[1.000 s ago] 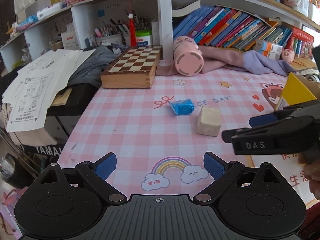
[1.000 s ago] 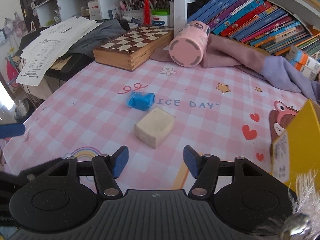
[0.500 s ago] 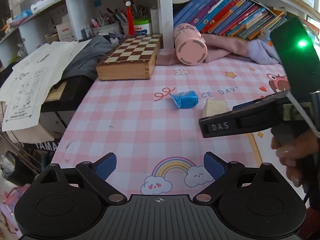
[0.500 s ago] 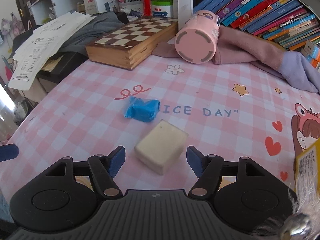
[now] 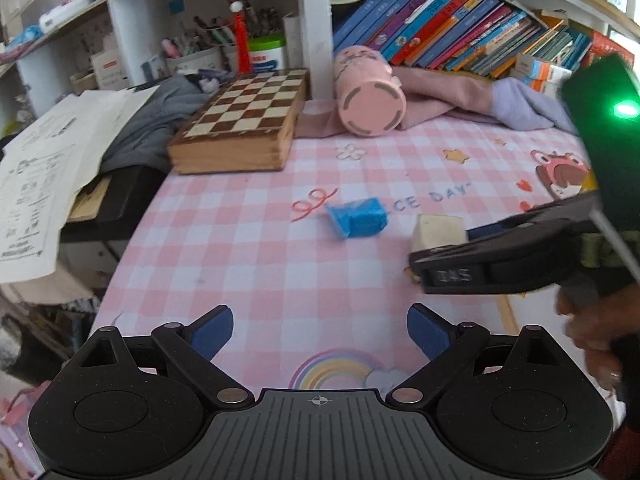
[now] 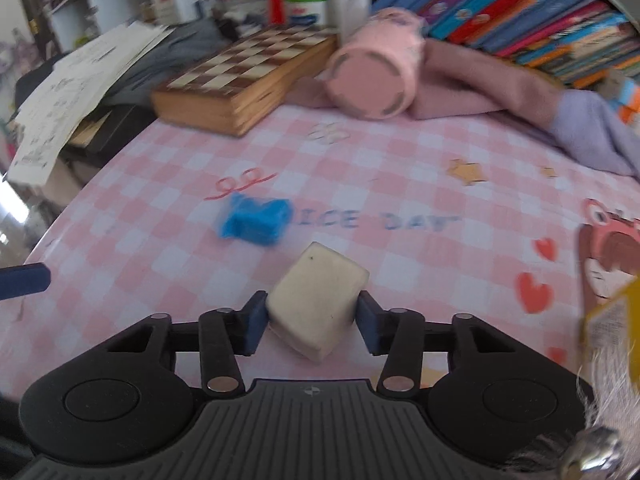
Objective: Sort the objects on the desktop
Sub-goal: 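Grasp the beige sponge block with the right tool while the left tool grasps the blue item, then lift and carry the beige block and blue item with both tools over the yellow box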
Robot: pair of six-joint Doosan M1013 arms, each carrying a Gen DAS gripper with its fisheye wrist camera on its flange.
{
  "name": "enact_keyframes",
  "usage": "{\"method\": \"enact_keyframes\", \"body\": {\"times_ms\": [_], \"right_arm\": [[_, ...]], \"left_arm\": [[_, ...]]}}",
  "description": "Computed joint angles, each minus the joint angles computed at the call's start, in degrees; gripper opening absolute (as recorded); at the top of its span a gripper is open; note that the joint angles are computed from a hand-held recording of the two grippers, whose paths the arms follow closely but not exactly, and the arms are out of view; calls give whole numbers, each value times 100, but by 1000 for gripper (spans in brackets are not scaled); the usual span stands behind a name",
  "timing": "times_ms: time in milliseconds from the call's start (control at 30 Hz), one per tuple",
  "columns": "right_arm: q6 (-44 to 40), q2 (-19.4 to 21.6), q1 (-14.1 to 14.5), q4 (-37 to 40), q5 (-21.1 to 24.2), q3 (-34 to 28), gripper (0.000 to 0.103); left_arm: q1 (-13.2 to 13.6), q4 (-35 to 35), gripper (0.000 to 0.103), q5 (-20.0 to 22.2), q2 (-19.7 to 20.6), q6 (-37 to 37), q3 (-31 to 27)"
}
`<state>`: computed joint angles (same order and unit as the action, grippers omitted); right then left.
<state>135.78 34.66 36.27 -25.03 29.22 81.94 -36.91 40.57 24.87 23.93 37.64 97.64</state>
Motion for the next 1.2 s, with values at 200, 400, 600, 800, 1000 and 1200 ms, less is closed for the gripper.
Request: {"method": "enact_keyframes", "body": {"times_ms": [200,400,600,800,1000,1200], "right_arm": [[1417,-286,-42,-963,170,338,41],[1790,-422,-57,-1184,199,510,41],[1887,-493,-38,-1286,202,603,41],[1826,-535,-20,-1279,148,663,41],[1863,-582,10,-1414,79,713,41],[2033,-702,62,-1740,-37,838,41]], "left_arm": [[40,246,95,-166,307,-38,-292],[123,5,88,-238,665,162,-686],[137,-177,68,-87,950,234,-1020],[158,-269,50,-117,1052,-191,-1112],[159,13,43,-438,877,-470,-901],[129,-67,42,-745,570,-340,-596]]}}
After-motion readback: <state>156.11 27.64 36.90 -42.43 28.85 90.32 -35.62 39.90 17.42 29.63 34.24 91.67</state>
